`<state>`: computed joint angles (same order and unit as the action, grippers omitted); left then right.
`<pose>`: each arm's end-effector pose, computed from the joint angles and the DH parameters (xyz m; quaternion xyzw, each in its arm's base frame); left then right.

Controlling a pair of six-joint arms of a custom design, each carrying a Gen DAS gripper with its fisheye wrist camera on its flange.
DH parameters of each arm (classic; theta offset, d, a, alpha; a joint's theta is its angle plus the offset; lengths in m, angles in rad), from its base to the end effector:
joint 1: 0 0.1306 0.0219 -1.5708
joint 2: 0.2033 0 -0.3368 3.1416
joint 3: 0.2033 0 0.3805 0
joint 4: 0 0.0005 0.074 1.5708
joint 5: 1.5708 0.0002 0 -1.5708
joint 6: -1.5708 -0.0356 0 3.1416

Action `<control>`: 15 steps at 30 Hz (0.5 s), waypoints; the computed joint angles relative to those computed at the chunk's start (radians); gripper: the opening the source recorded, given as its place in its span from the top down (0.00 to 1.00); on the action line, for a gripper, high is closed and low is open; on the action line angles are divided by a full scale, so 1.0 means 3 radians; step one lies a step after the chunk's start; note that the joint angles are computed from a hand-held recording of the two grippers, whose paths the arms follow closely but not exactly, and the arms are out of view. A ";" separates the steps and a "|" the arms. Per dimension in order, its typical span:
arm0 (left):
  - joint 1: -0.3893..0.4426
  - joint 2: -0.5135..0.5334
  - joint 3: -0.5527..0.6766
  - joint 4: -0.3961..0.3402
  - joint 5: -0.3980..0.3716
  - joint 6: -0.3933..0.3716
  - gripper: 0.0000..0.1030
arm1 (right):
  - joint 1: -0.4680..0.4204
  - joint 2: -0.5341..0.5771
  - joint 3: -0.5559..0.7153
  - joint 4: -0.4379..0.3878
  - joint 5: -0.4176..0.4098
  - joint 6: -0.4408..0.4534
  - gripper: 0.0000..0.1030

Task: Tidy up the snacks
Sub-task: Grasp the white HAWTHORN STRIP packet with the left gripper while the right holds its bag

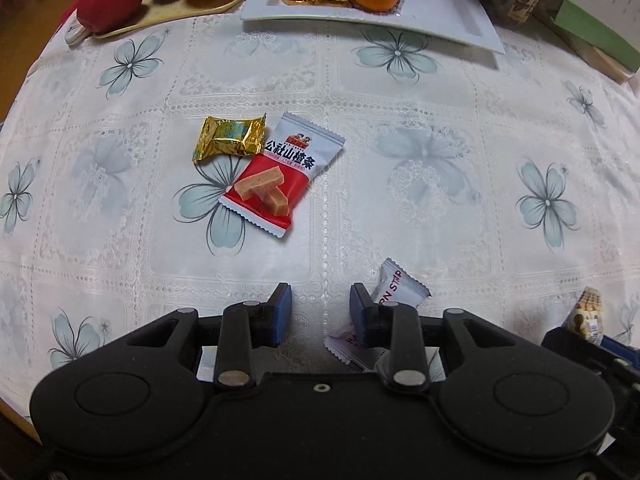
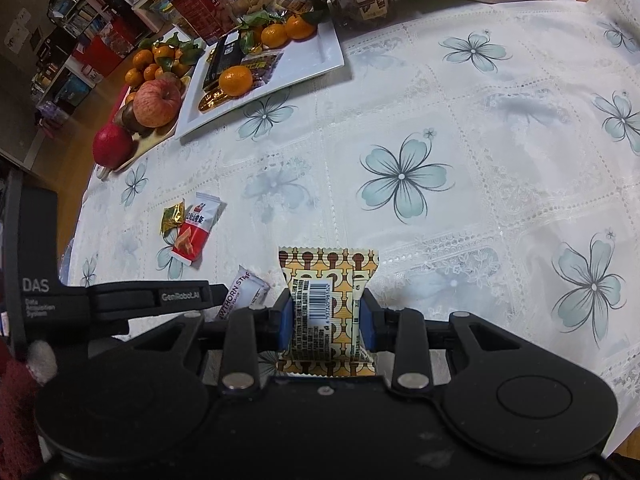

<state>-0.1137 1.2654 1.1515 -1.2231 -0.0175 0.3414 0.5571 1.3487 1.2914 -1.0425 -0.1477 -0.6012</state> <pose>0.3883 -0.0442 0.3157 -0.1138 0.9866 -0.0179 0.1156 0.3751 0.2392 0.3481 0.0042 0.9699 0.1874 0.1555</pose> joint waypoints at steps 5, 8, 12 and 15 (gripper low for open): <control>0.0111 -0.0173 -0.0019 0.0160 0.0269 -0.0026 0.60 | -0.0009 0.0019 0.0002 -0.0005 0.0013 -0.0009 0.66; 0.0057 -0.0122 0.0008 0.0132 0.0337 -0.0196 0.60 | -0.0015 0.0029 -0.0001 -0.0026 -0.0003 -0.0015 0.66; -0.0084 -0.0025 -0.0002 0.0097 0.0283 -0.0290 0.60 | -0.0026 0.0051 -0.0001 -0.0068 -0.0070 -0.0035 0.66; -0.0185 0.0006 -0.0011 0.0104 0.0138 -0.0331 0.57 | -0.0037 0.0051 -0.0008 -0.0075 -0.0105 -0.0051 0.66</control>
